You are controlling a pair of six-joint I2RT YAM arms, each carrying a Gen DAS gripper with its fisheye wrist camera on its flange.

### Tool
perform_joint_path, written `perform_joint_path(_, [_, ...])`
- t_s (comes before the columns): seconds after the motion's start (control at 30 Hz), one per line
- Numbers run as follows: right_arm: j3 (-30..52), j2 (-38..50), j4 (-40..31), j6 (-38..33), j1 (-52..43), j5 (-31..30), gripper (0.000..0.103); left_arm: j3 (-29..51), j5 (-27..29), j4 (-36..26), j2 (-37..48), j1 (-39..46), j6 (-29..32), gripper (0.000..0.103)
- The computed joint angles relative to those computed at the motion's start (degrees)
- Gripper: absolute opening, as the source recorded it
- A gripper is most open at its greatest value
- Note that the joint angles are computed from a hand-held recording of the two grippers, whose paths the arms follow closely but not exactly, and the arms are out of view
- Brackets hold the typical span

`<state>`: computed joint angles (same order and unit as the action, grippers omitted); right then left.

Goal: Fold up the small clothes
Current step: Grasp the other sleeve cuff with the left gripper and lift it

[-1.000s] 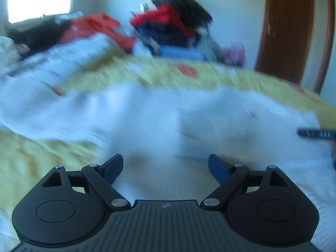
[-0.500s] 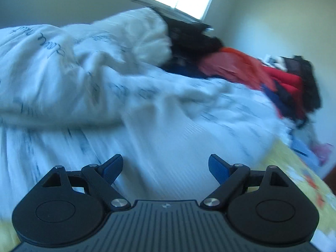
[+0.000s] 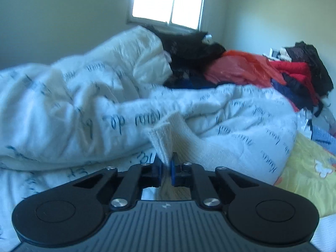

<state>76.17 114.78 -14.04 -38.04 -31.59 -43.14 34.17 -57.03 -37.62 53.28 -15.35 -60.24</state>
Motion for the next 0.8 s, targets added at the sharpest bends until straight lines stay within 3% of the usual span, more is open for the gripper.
perform_joint_path(0.1, [0.1, 0.1, -0.1, -0.1, -0.1, -0.1, 0.099, 6.7, -8.0, -9.4, 3.2, -11.2, -9.5, 0.007])
perform_joint_path(0.17, [0.1, 0.0, -0.1, 0.0, 0.0, 0.0, 0.099, 14.5, -12.8, -17.3, 10.4, -20.7, -17.4, 0.007])
perform_joint_path(0.23, [0.1, 0.1, -0.2, -0.1, -0.1, -0.1, 0.099, 21.9, -15.9, -19.9, 18.5, -28.8, -20.0, 0.007])
perform_joint_path(0.27, [0.1, 0.1, -0.2, -0.1, -0.1, -0.1, 0.099, 25.1, -17.2, -19.2, 22.4, -32.1, -19.2, 0.007])
perform_joint_path(0.33, [0.1, 0.0, -0.2, 0.0, -0.1, -0.1, 0.099, 29.8, -18.2, -9.1, 29.5, -37.4, -9.3, 0.007])
perform_joint_path(0.43, [0.2, 0.1, -0.3, 0.0, -0.1, -0.2, 0.099, 34.8, -13.9, 13.7, 40.9, -42.2, 9.8, 0.007])
perform_joint_path(0.5, [0.5, 0.3, -0.5, 0.1, -0.2, -0.4, 0.099, 40.5, -8.1, 20.5, 49.6, -43.6, 14.5, 0.007])
perform_joint_path(0.6, [0.7, 0.5, -0.6, 0.2, -0.2, -0.4, 0.099, 54.0, 0.6, 15.4, 62.5, -44.3, 13.3, 0.008])
perform_joint_path(0.67, [0.8, 0.5, -0.7, 0.3, -0.2, -0.5, 0.099, 61.1, 10.2, 9.7, 67.8, -43.3, 11.7, 0.010])
perform_joint_path(0.7, [0.7, 0.5, -0.8, 0.3, -0.2, -0.5, 0.099, 63.7, 13.4, 6.6, 69.4, -42.9, 11.3, 0.014])
perform_joint_path(0.77, [1.1, 0.7, -1.3, 0.3, -0.3, -0.8, 0.099, 63.3, 13.8, 5.7, 68.7, -43.6, 13.8, 0.024])
perform_joint_path(0.8, [1.1, 0.7, -1.3, 0.3, -0.3, -0.9, 0.099, 60.8, 13.7, 6.9, 66.5, -44.2, 14.8, 0.038])
